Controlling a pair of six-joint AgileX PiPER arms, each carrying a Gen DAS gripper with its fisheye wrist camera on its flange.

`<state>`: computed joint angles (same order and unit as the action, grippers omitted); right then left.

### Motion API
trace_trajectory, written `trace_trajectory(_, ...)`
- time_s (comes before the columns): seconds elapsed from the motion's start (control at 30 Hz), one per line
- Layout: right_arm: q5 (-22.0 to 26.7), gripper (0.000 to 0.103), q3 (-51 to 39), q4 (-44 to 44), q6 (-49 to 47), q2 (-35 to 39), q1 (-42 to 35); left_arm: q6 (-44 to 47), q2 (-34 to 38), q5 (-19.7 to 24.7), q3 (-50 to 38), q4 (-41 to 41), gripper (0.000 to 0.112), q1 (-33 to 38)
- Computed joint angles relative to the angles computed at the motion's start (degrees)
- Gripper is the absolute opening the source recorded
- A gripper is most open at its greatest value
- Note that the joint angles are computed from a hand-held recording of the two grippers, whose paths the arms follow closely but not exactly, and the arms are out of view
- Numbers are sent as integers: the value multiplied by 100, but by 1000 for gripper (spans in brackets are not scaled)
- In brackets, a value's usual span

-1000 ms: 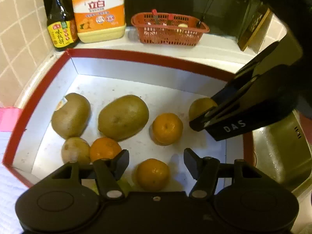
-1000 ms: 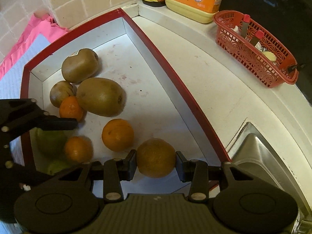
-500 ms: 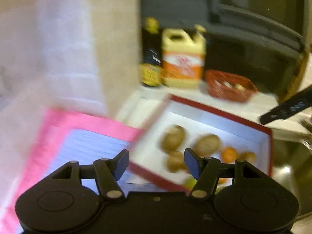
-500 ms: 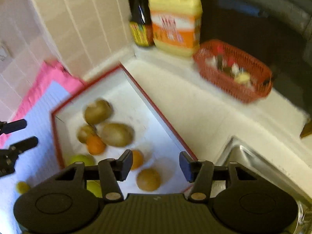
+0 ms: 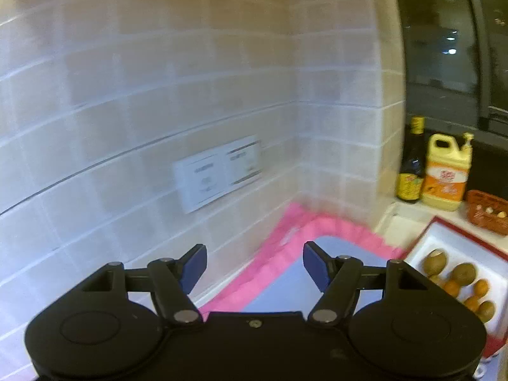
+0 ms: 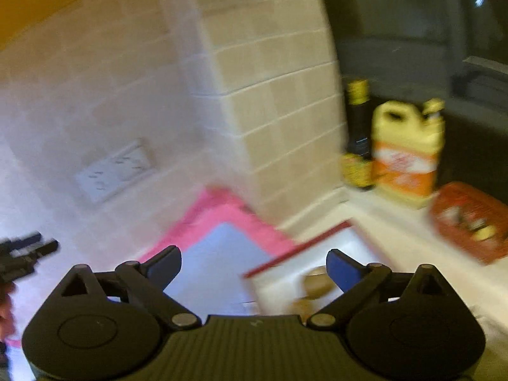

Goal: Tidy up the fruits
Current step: 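Move the left tool over the last orange while the right tool approaches a green apple, then grasp the orange with the left tool while the right tool grasps the green apple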

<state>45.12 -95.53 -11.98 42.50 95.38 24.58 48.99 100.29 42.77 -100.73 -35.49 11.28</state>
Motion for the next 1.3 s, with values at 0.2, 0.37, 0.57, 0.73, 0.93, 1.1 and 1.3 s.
trace_trajectory(0.2,149,99,-885,831,-272,1034,274,572,76,440,41,-629,81,887)
trace_trajectory(0.37,338,99,-1406,736,10,1807,796,394,488,532,-37,-427,81,1216)
trace_trajectory(0.57,1233,98,-1983,-1542,1187,2762,1879,-160,1373,542,-463,85,81,1254)
trace_trajectory(0.73,223,98,-1202,-1282,1352,2737,1994,-308,2050,709,-755,220,81,1255)
trace_trajectory(0.93,136,96,-1355,-529,723,3139,2082,-718,2723,862,-1147,374,81,1115)
trace_trajectory(1.1,398,90,-1925,-141,270,3615,2129,-750,2874,713,-1140,445,81,982)
trace_trajectory(1.3,679,74,-2572,48,39,4094,2155,-749,3081,1006,-1432,274,82,986)
